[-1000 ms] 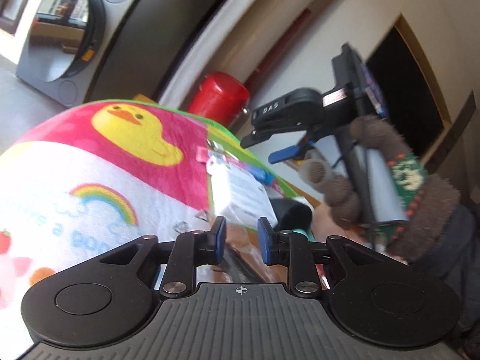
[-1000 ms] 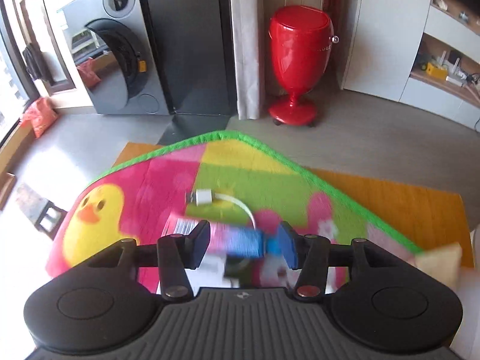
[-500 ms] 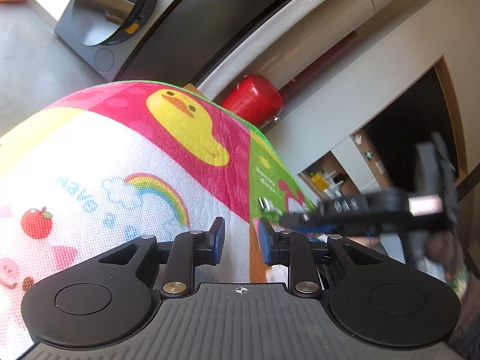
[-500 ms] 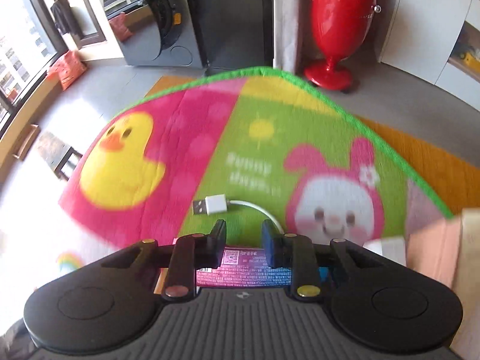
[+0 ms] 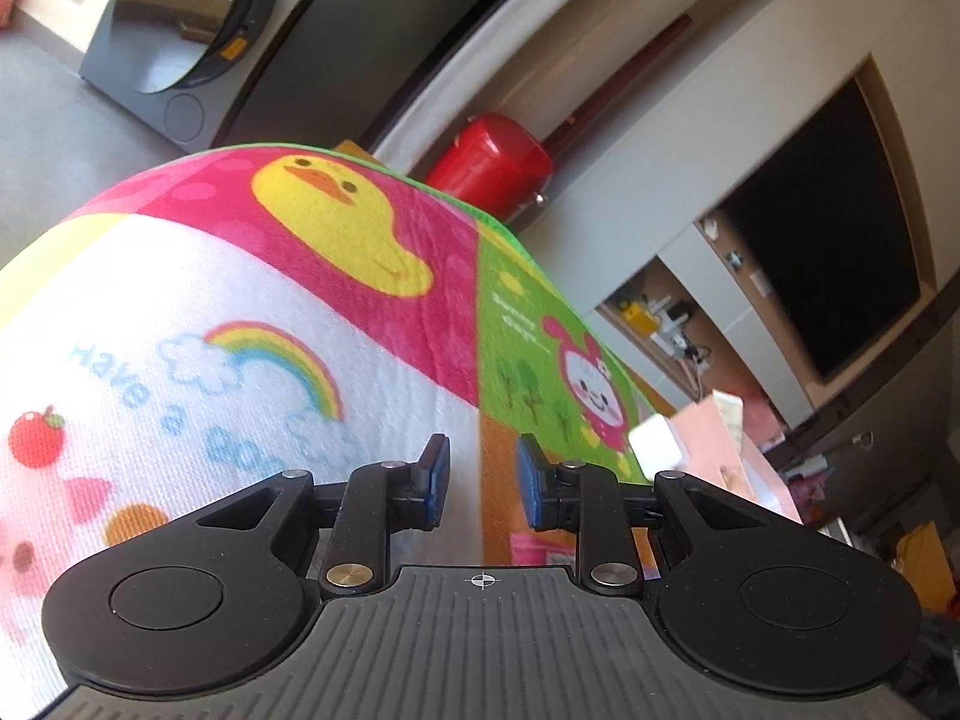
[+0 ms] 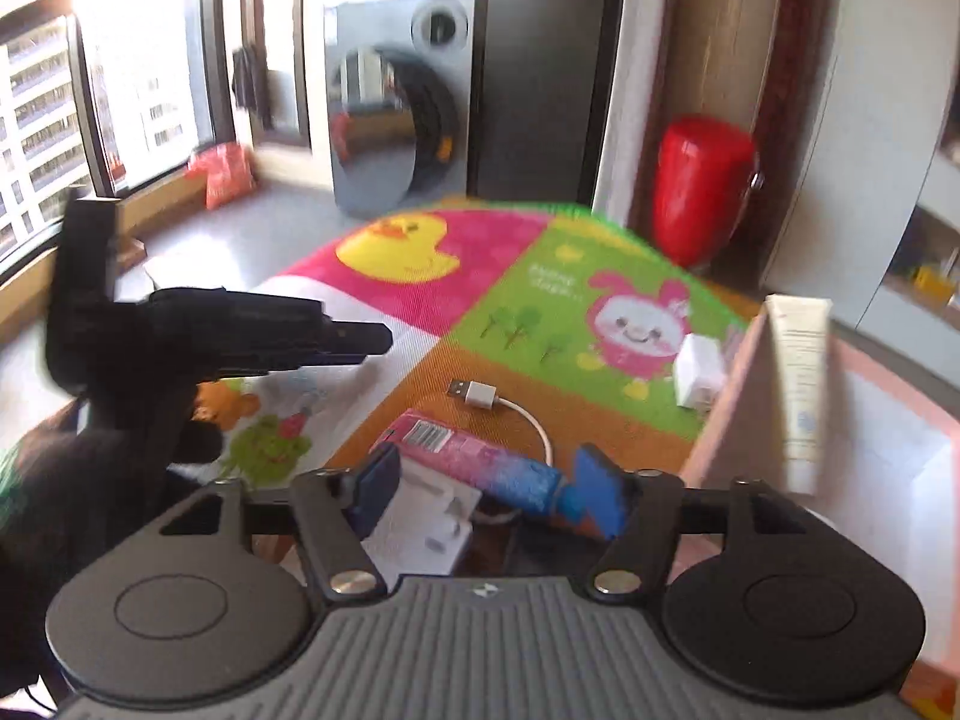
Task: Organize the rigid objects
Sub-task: 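Grasp the red lipstick with the right tool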
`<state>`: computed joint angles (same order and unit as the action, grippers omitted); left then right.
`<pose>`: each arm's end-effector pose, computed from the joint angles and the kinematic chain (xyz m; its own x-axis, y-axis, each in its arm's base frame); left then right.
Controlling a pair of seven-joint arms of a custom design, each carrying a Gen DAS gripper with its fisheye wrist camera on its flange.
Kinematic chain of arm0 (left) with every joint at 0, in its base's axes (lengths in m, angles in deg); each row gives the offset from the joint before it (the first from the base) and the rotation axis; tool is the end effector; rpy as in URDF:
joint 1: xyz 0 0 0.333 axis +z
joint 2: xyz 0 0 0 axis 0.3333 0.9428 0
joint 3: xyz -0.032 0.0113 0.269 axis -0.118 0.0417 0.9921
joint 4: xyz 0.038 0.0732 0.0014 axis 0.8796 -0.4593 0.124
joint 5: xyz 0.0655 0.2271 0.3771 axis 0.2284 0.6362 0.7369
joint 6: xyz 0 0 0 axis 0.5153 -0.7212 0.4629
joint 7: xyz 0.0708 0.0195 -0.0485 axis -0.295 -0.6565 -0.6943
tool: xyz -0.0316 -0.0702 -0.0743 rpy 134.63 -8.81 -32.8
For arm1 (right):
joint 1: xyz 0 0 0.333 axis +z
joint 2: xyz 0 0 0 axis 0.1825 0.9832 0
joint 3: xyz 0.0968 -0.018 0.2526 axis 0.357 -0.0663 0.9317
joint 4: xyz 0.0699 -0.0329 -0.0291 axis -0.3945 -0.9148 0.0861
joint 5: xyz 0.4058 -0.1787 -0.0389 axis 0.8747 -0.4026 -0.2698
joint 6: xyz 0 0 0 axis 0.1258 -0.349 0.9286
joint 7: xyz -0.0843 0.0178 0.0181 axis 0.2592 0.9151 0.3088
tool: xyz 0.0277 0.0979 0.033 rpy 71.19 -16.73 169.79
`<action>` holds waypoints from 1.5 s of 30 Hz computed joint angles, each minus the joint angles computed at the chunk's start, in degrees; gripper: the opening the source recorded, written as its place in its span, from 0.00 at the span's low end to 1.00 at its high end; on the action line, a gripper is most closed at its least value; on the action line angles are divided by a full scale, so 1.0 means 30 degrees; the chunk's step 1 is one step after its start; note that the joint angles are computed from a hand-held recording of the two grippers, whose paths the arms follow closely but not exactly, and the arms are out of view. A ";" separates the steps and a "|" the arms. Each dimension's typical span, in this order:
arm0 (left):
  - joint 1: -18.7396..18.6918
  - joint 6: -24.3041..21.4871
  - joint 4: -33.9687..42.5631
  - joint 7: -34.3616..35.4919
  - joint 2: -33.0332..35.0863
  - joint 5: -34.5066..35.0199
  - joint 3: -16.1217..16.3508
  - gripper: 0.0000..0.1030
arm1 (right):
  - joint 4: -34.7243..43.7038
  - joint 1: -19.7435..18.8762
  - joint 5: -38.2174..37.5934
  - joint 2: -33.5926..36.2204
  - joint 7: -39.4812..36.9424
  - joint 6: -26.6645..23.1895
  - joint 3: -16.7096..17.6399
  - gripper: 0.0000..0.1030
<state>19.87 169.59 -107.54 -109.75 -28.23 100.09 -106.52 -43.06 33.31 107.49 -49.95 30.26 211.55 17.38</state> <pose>0.4151 -0.2322 0.4202 0.3856 -0.6609 0.6438 -0.2654 -0.7477 -0.6087 0.4616 0.2437 0.5861 0.8833 -0.4682 0.0231 -0.3047 -0.6109 -0.7307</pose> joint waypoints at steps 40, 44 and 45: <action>-0.4960 0.0929 0.7454 2.5617 0.9315 -1.7398 0.3399 0.21 | -0.5326 -0.2282 0.0519 -0.2934 0.0982 0.2515 -0.1464 0.77; -0.5695 0.1387 0.6109 2.4431 0.8028 -1.7132 0.3471 0.21 | -0.5311 -0.2216 0.0341 -0.2916 0.1055 0.2642 -0.1470 0.77; -0.5793 0.1678 0.5718 2.4072 0.7580 -1.6989 0.3476 0.22 | -0.5314 -0.2230 0.0371 -0.2913 0.1155 0.2698 -0.1486 0.77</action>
